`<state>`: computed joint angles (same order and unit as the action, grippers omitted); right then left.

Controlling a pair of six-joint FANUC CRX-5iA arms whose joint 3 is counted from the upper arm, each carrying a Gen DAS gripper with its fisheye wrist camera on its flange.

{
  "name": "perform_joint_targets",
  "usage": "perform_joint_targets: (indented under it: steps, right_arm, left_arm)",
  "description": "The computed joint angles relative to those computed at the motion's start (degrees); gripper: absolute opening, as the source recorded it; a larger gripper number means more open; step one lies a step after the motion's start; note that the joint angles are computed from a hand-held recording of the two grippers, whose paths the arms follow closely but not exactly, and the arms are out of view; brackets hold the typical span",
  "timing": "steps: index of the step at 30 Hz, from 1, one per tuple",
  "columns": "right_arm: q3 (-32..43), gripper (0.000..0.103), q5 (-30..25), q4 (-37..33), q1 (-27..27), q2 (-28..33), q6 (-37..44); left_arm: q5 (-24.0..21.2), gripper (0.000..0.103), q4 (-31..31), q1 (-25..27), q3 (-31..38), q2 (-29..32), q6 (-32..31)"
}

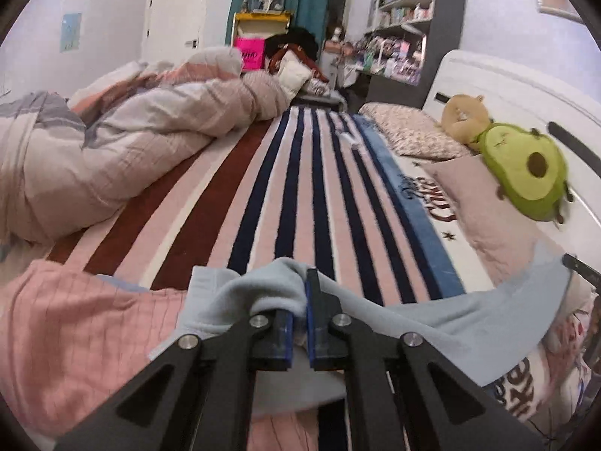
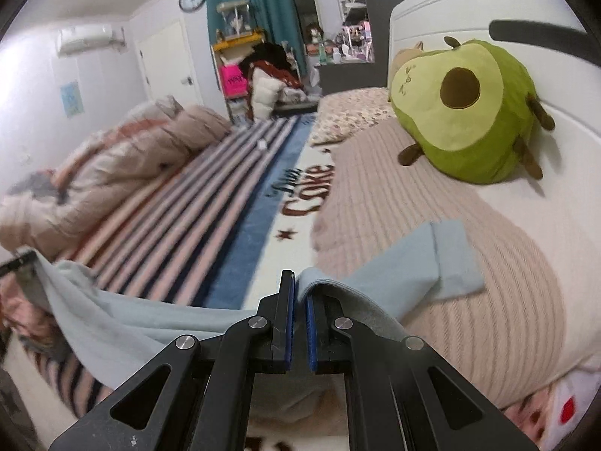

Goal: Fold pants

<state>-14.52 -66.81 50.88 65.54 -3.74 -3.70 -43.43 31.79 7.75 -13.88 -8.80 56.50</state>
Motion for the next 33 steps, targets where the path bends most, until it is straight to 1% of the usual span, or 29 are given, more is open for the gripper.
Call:
perform_joint_targets:
  steps: [3, 4, 7, 8, 9, 10, 11, 12, 13, 15, 16, 18, 19, 21, 23, 26, 28, 30, 33]
  right_arm:
    - [2.48, 0.001, -1.52, -3.53, -2.22, 2.02, 5.39]
    - [3.11, 0.001, -2.04, -4.75, -2.87, 2.56, 7.02]
    - [4.26, 0.001, -2.78, -8.02, -4.41, 3.54, 10.36]
    - [4.59, 0.001, -3.02, -8.74, -4.57, 3.84, 11.29]
    - [4.88, 0.007, -3.24, -9.31, -4.56, 4.06, 11.98]
    - [5.06, 0.017, -3.4, -9.92, -4.4, 4.11, 12.47]
    - [4.82, 0.022, -3.17, -10.16, -4.07, 3.69, 12.2]
    - [4.3, 0.031, -2.58, -10.16, -3.75, 3.02, 11.69]
    - [3.86, 0.037, -1.94, -10.1, -3.5, 2.31, 11.29]
    - [2.91, 0.041, -2.56, -9.01, -1.94, 0.63, 9.59]
    - [2.59, 0.046, -2.77, -8.39, -1.3, 0.04, 8.97]
    - [1.99, 0.053, -3.62, -6.78, 0.4, -1.24, 7.48]
    - [1.84, 0.054, -4.19, -5.78, 1.38, -1.63, 6.95]
    - [1.67, 0.055, -4.69, -3.78, 3.42, -1.93, 6.47]
    - [1.63, 0.055, -2.02, -3.7, 4.43, -2.03, 8.12]
    - [2.76, 0.055, 3.63, -6.61, 4.61, -0.58, 13.0]
    - [4.36, 0.058, 6.57, -9.12, 4.1, 1.81, 17.94]
    - [6.78, 0.058, 8.71, -12.26, 3.14, 5.35, 24.21]
    - [8.66, 0.058, 12.65, -15.46, 1.98, 9.3, 30.5]
  left_arm:
    - [-0.11, 0.003, -6.46, -0.99, 4.87, 4.73, 5.58]
    - [-0.15, 0.003, -8.04, -1.35, 5.93, 5.61, 7.03]
    - [-1.17, 0.004, -16.44, -2.92, 10.71, 8.77, 13.84]
    - [-1.62, 0.004, -18.31, -3.39, 11.88, 9.56, 15.21]
    - [-1.82, 0.005, -18.71, -3.57, 12.32, 9.87, 15.61]
    - [-2.04, 0.009, -18.34, -3.47, 12.44, 9.97, 15.44]
    - [-2.22, 0.012, -17.35, -3.26, 12.28, 9.87, 14.72]
    - [-2.23, 0.026, -16.13, -2.93, 11.88, 9.5, 13.76]
    - [-1.23, 0.052, -14.14, -2.43, 10.58, 8.37, 12.07]
    - [1.69, 0.079, -11.38, -1.77, 7.81, 5.74, 9.2]
    - [3.39, 0.079, -8.71, -1.15, 5.75, 3.76, 6.07]
    - [3.13, 0.079, -3.41, 0.32, 3.59, 1.48, 1.51]
    - [2.47, 0.079, -1.64, 0.9, 2.89, 0.65, 0.3]
    - [0.56, 0.079, -0.42, 1.4, 2.09, -0.68, -1.51]
    - [-1.07, 0.079, -0.34, 1.16, 1.4, -1.5, -3.11]
    - [-3.67, 0.079, 0.56, -0.1, -0.36, -2.24, -7.22]
    - [-5.19, 0.079, -0.83, -1.64, -0.2, -1.58, -7.63]
    - [-7.04, 0.079, -0.63, -3.39, -0.04, 0.03, -9.05]
    - [-7.45, 0.079, -0.77, -5.44, -0.01, 1.68, -8.87]
